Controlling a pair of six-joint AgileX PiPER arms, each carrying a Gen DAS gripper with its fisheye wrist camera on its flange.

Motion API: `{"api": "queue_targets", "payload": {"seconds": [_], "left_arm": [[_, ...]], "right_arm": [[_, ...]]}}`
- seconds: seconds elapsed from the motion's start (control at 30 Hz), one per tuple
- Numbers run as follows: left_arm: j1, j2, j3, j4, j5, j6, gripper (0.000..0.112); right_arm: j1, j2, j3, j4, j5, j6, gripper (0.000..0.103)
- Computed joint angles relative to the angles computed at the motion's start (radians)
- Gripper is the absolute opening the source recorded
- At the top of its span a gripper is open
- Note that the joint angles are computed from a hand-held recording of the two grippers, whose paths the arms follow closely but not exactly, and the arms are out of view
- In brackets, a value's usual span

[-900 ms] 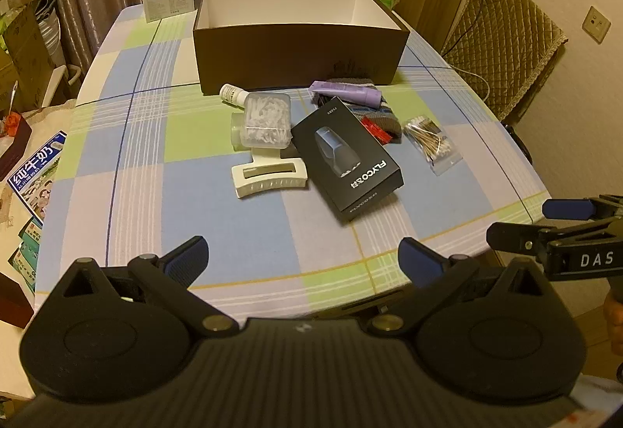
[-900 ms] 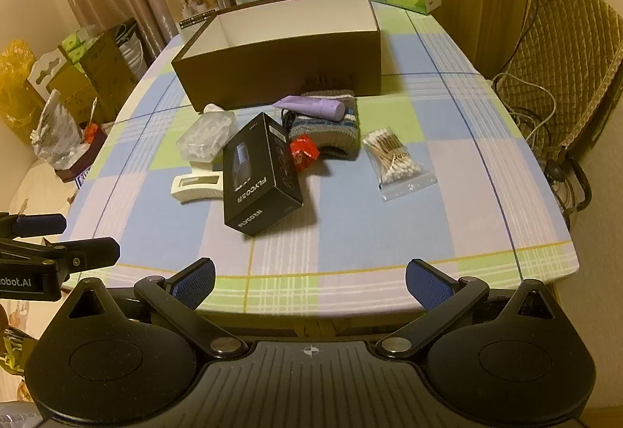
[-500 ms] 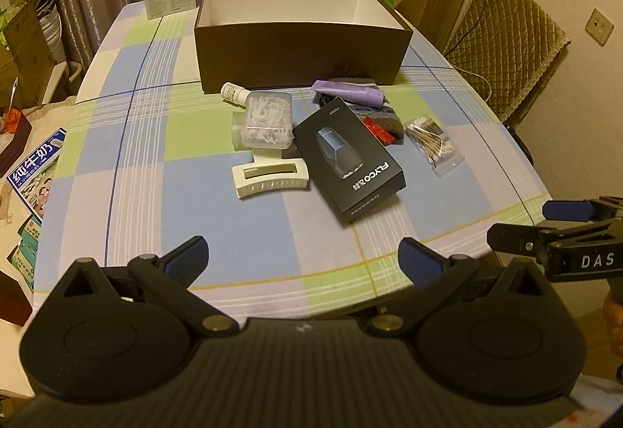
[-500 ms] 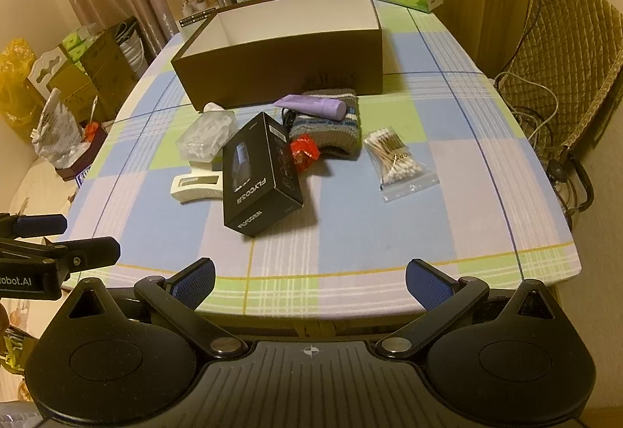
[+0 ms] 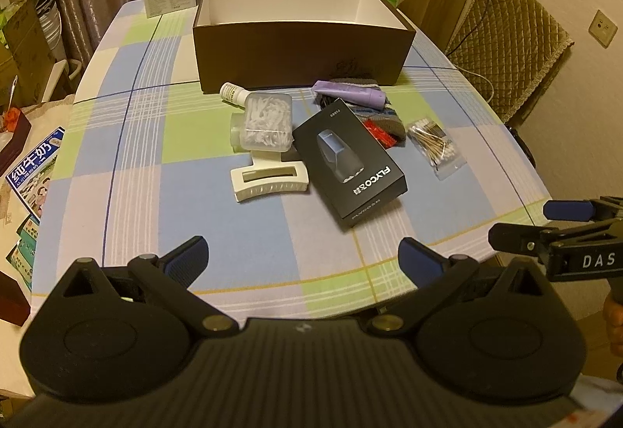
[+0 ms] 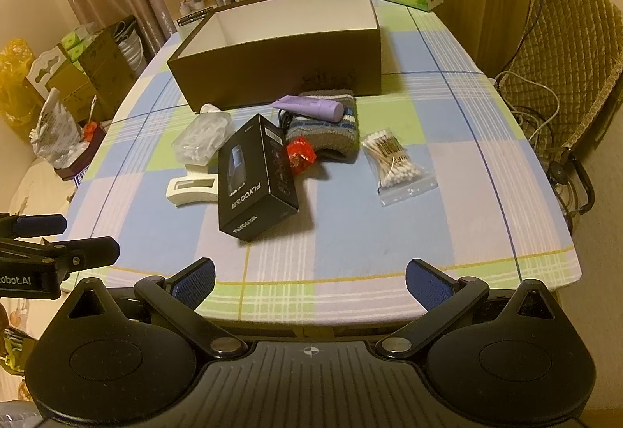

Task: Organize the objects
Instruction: 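Move left tool toward black FLYCO box while right tool approaches cotton swab bag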

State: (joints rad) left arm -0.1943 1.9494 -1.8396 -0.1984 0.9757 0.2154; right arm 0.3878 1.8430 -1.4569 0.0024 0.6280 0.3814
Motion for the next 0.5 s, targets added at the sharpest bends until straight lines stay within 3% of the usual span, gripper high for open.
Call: {"api": "queue_targets", "payload": {"seconds": [0.5], "left_arm": [[-0.009,0.066,-0.093,0.028,0.037,-0.052,0.102]], "right_arm": [[-0.035,0.043,-0.067,0.039,0.028,-0.079,0.101]]}}
